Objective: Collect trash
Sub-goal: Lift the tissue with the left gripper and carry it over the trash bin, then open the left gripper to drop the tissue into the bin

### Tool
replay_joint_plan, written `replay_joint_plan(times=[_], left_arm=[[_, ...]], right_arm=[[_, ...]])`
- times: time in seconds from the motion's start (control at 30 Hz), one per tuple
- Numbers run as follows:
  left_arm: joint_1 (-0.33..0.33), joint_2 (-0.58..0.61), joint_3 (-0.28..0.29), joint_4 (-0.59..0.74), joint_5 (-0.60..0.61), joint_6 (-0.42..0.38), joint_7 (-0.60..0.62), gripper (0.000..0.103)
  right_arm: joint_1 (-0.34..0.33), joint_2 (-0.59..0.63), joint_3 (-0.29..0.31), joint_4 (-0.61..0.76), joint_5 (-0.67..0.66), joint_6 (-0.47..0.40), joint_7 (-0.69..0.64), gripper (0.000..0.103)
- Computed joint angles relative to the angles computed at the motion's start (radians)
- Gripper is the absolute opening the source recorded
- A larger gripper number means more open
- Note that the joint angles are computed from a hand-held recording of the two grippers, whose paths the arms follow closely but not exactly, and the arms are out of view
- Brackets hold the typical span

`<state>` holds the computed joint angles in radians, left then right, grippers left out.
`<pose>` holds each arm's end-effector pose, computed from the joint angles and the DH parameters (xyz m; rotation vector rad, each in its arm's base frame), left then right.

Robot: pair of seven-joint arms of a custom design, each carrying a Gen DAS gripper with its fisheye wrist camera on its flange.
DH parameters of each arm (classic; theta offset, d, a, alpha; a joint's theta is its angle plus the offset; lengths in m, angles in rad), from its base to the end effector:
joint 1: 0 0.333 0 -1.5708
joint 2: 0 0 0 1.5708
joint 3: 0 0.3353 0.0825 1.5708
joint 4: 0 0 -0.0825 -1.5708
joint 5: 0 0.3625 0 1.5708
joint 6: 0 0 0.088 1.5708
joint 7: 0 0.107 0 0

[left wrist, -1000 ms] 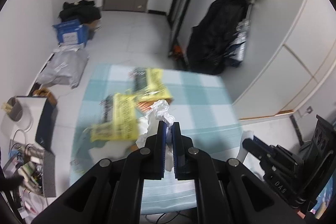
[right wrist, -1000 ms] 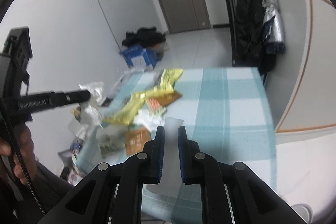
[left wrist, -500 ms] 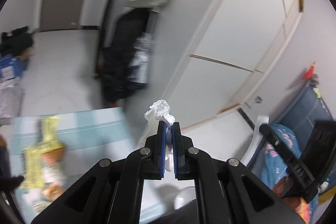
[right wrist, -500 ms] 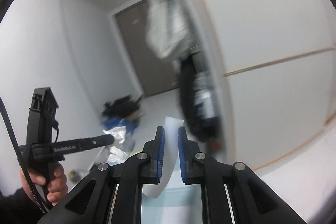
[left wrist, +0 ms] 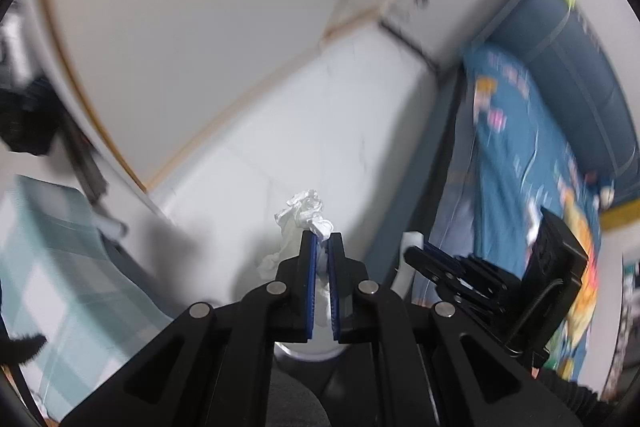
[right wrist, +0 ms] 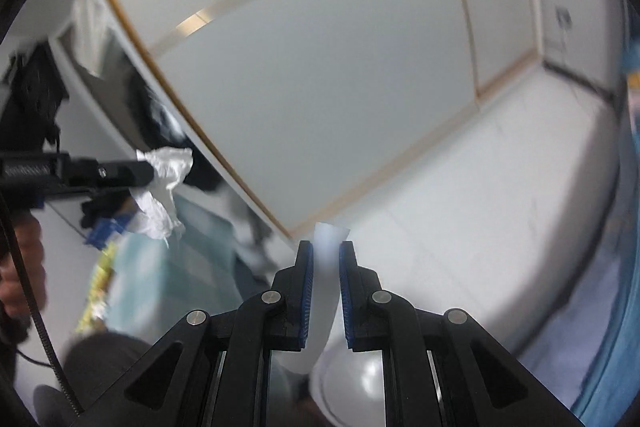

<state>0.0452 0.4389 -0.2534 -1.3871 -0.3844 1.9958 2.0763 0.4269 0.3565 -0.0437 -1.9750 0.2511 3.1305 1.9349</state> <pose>0.6800 -0.1311 0.5135 1.4252 -2.5502 0.7195 0.6098 0.2258 0.4153 -1.4747 1.8439 -0.2945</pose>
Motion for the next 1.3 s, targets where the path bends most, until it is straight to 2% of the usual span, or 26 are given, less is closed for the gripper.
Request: replay_joint_plan(times=[0.17,0.27,0.33,0.43,0.5,0.6,0.7,0.77,0.87,0.93,0.97,1.07,1.1,1.13,1.2,1.3], left_arm=[[-0.078,0.120,0.007,0.070,0.158,-0.180,-0.035,0.002],[-0.122,0.186,0.010,0.122,0.249,-0.260,-0.022,0.002],[-0.141,0.261,0.008,0.209,0.277,-0.378,-0.030,0.002],[-0.150,0.313,0.011,0.252,0.293,-0.424,-0.048,0.002],[-0.153,0.354,0.013,0.297,0.301,-0.469,-0.063,0.002],[-0.161,0.410,0.017,0.360,0.316,-0.527,-0.085,0.002],[-0.179,0.471,0.013,0.442,0.326,-0.576,-0.091,0.002],[-0.180,0.488,0.009,0.463,0.322,-0.589,-0.091,0.003],[-0.193,0.455,0.019,0.402,0.361,-0.528,-0.065,0.007],[-0.193,0.466,0.016,0.422,0.358,-0.553,-0.063,0.010],[-0.191,0.466,0.014,0.423,0.353,-0.555,-0.067,0.014],[-0.186,0.457,0.009,0.409,0.343,-0.540,-0.065,0.040],[-0.182,0.458,0.006,0.410,0.333,-0.544,-0.067,0.045],[-0.181,0.460,0.003,0.416,0.327,-0.552,-0.067,0.046],[-0.184,0.428,0.005,0.370,0.339,-0.508,-0.051,0.048],[-0.184,0.407,0.012,0.353,0.350,-0.471,-0.053,0.050]], right_arm=[[-0.113,0.056,0.124,-0.035,0.099,-0.042,-0.041,0.012],[-0.149,0.089,0.152,-0.039,0.162,-0.086,-0.035,0.012],[-0.178,0.114,0.183,-0.026,0.204,-0.103,-0.047,0.012],[-0.217,0.151,0.227,-0.008,0.261,-0.115,-0.078,0.013],[-0.208,0.160,0.220,-0.002,0.276,-0.127,-0.079,0.014],[-0.156,0.174,0.151,0.027,0.236,-0.198,-0.039,0.014],[-0.125,0.185,0.119,0.053,0.201,-0.239,-0.008,0.018],[-0.106,0.185,0.097,0.056,0.167,-0.264,0.010,0.019],[-0.100,0.187,0.085,0.069,0.130,-0.329,0.026,0.019],[-0.115,0.184,0.102,0.071,0.126,-0.359,0.007,0.019],[-0.124,0.182,0.112,0.068,0.132,-0.359,-0.006,0.019],[-0.136,0.169,0.128,0.053,0.140,-0.368,-0.039,0.019],[-0.137,0.167,0.132,0.051,0.146,-0.368,-0.046,0.020],[-0.145,0.160,0.141,0.041,0.159,-0.363,-0.059,0.020],[-0.153,0.143,0.152,0.020,0.185,-0.354,-0.076,0.021],[-0.143,0.109,0.140,-0.015,0.193,-0.335,-0.069,0.025]])
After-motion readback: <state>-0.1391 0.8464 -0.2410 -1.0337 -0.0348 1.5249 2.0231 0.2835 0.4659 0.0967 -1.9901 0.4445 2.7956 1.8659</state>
